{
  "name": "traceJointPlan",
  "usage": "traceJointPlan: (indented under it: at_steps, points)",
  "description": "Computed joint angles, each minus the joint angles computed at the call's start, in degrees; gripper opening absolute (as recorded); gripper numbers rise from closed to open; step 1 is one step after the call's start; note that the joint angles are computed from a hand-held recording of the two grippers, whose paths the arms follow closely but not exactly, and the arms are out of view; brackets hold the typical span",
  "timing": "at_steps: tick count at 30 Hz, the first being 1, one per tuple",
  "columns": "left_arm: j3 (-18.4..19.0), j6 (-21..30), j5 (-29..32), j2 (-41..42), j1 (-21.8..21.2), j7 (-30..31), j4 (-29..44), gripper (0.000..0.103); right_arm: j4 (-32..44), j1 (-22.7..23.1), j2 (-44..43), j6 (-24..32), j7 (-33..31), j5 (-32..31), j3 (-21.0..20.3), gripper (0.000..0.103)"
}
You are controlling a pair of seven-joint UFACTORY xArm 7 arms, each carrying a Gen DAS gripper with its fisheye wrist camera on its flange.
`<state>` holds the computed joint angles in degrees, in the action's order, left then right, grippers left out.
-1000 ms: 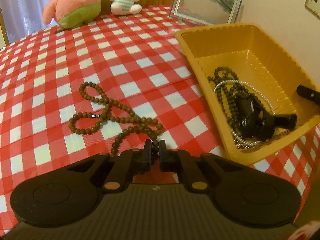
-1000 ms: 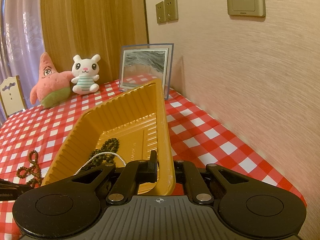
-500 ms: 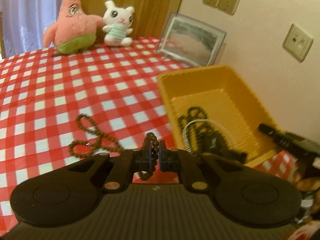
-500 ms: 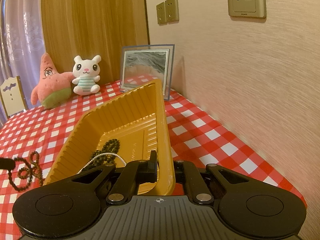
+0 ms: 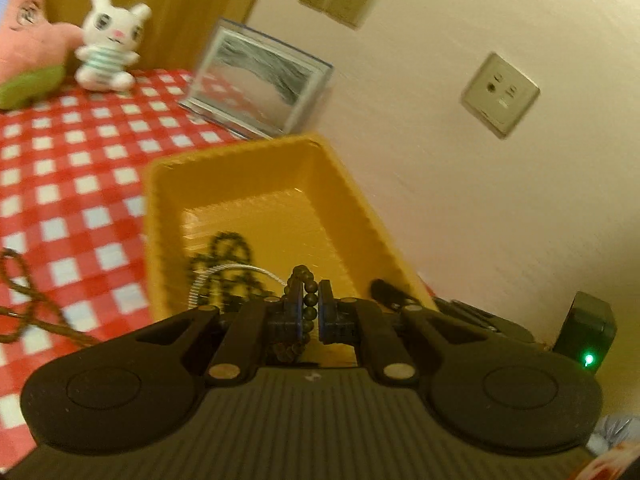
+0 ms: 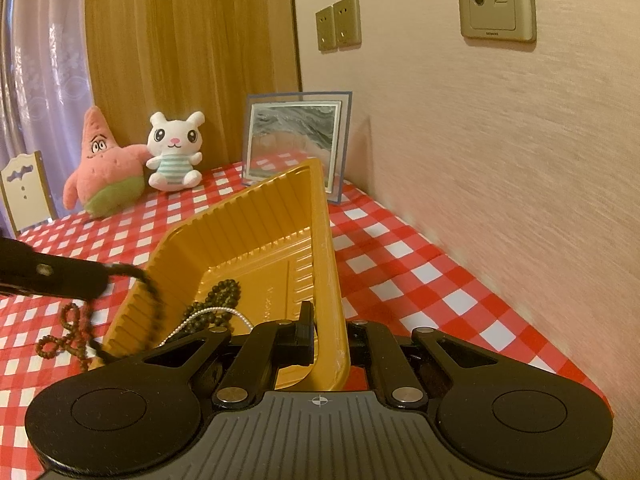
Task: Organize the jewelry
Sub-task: 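Lift the brown bead strand with the left gripper over the tray, then lower the brown bead strand into the tray and open the left gripper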
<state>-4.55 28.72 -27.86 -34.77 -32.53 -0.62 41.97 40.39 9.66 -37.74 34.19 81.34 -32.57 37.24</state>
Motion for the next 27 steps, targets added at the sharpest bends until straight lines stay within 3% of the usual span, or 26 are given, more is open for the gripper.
traceJointPlan:
  at_steps: [6,12,16,27]
  points:
    - [-1.4,0.0,-0.2,3.2,-0.3,-1.3,1.1,0.006,0.1,0.2,0.0,0.2,0.0,-0.1,-0.1,0.006]
    - [-1.6,-0.5,1.8,0.0,1.5,-3.3,-0.6,0.014,0.5,0.2,0.3,0.5,0.2,0.0,-0.1,0.006]
    - [-1.9,0.5,4.9,-3.1,4.2,-6.1,-1.8,0.014,0.6,0.2,0.5,0.3,0.1,-0.2,-0.4,0.006]
    - [-2.3,9.7,16.8,-14.5,16.1,-15.8,-8.1,0.014,0.6,0.3,0.6,0.2,0.0,-0.3,-0.6,0.006]
